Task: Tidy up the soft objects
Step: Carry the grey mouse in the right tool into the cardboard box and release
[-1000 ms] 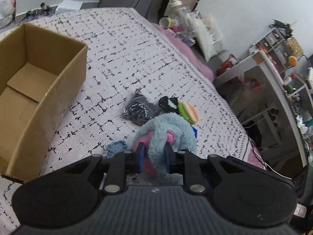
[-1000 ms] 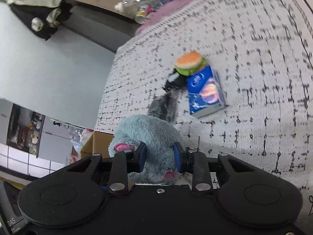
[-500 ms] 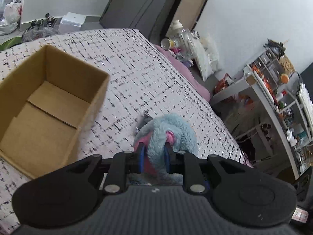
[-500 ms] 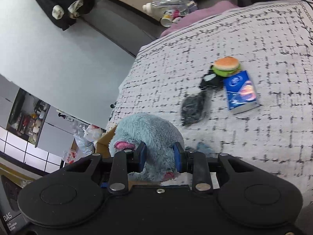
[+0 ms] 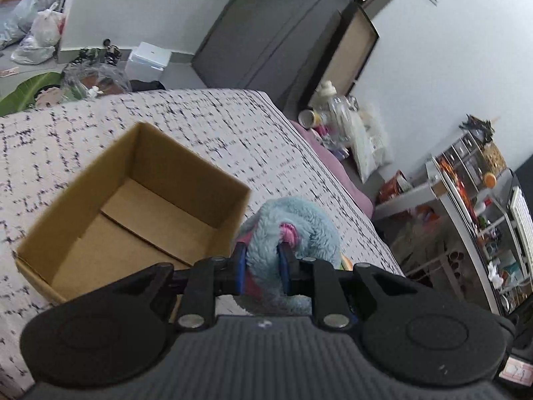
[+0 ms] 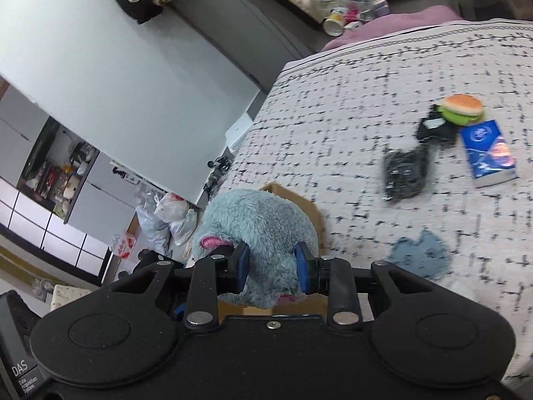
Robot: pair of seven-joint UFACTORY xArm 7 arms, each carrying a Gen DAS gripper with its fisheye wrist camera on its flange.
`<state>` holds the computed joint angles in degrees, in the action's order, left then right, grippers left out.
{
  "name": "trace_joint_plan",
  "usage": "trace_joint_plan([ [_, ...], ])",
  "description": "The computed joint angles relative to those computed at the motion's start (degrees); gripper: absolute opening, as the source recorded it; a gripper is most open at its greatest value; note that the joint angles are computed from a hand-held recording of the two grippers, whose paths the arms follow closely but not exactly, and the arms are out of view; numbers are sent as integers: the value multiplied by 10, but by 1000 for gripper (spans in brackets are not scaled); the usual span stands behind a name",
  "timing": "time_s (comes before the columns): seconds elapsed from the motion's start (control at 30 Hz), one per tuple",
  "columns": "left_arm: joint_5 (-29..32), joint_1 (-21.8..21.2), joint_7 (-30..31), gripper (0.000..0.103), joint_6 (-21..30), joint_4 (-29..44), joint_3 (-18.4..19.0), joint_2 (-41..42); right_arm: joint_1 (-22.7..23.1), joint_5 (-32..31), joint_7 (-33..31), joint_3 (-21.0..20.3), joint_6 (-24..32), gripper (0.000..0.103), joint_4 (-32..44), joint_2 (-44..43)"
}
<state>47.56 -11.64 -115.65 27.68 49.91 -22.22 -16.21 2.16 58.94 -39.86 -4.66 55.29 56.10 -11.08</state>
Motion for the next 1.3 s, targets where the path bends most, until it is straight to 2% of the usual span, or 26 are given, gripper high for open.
trace_joint_plan([
  [0.13, 8, 8, 4, 19, 17, -19, -1, -26, 15, 8, 1, 14, -13, 29, -2, -1],
  [0.4, 18, 49, -12, 19, -1, -62, -8, -59, 40, 11, 9, 31, -29, 29, 9, 17],
  [0.77, 43, 101, -74, 20, -32, -99, -20, -65, 55, 5, 39, 59, -56, 29, 34, 67],
  [0.97, 56, 113, -118, 21, -23, -109, -23, -66, 63, 1, 65, 76, -77, 29, 45, 89],
  [1.1, 56, 107, -126, 24, -6, -112, -18, -69, 69, -2, 86, 86, -100, 29, 51, 103],
  [1.23, 34, 95, -115, 24, -11, -119, -2, -72, 77, -12, 103, 95, -142, 38, 49, 108],
  [1.3, 22, 92, -103, 24, -3, -121, -2, -76, 73, -5, 100, 92, -127, 50, 54, 109],
])
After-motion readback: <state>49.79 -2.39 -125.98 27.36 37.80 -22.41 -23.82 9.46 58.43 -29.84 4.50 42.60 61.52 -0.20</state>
